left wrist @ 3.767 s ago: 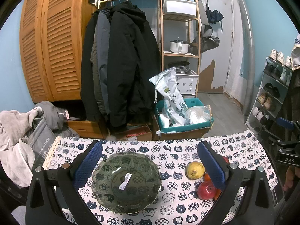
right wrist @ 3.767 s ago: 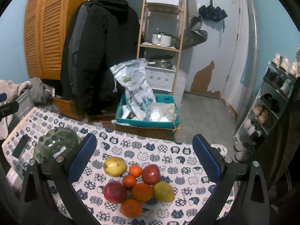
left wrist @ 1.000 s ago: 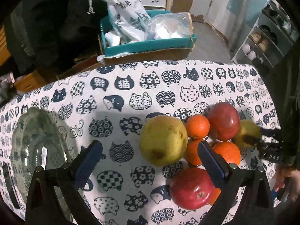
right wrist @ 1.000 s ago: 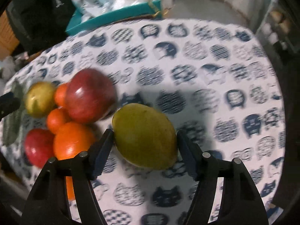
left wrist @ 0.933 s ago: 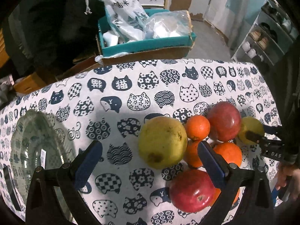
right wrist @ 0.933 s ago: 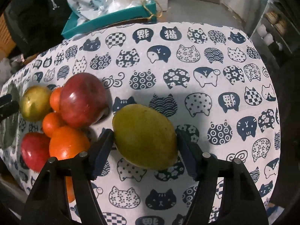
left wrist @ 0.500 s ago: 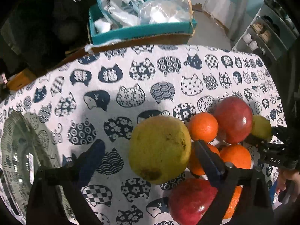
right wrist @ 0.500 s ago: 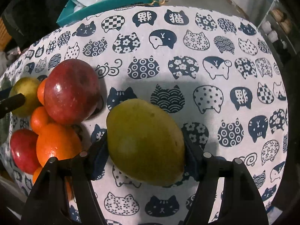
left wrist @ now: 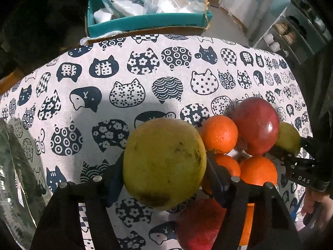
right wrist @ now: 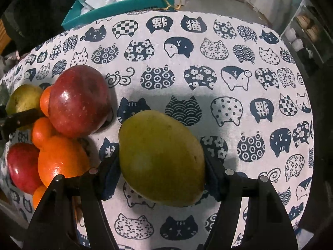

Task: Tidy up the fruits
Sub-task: 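Grasp a yellow pear with the left gripper while the right gripper grasps the green-yellow mango, then carry the pear and mango in both grippers toward the green glass bowl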

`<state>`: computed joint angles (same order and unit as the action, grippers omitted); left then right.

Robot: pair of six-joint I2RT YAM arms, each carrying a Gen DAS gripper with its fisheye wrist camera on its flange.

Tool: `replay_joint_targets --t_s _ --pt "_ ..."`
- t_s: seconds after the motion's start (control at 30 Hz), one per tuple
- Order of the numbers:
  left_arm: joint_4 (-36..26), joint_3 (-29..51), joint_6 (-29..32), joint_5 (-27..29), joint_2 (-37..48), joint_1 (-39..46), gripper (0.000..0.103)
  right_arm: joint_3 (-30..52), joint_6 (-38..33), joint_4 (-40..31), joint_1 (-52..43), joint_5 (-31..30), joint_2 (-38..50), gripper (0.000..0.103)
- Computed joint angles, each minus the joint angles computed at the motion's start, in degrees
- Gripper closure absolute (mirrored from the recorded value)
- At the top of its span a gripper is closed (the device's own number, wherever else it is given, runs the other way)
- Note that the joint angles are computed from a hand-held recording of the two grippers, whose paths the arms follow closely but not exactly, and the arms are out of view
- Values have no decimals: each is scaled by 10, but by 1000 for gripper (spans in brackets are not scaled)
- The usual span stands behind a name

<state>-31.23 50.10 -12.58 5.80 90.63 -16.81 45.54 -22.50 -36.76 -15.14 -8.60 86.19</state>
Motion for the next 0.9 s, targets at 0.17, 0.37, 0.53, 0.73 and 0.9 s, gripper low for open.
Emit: replay_joint_targets --t_s 0.17,0.37,0.53,0.73,0.9 --pt "6 -18 -12 -20 -32 -8 31 -5 20 -11 10 6 -39 33" --pt "-18 -31 -14 -58 -104 -14 32 -10 28 -31 15 5 -109 33" --pt "-57 -34 -17 -77 -172 -6 31 2 40 -58 26 6 -160 33" --pt "-99 -34 -13 -84 -239 5 31 31 48 -80 33 -9 -190 33" --pt "-132 -31 -9 -86 -289 15 31 48 68 -105 62 -10 -231 33"
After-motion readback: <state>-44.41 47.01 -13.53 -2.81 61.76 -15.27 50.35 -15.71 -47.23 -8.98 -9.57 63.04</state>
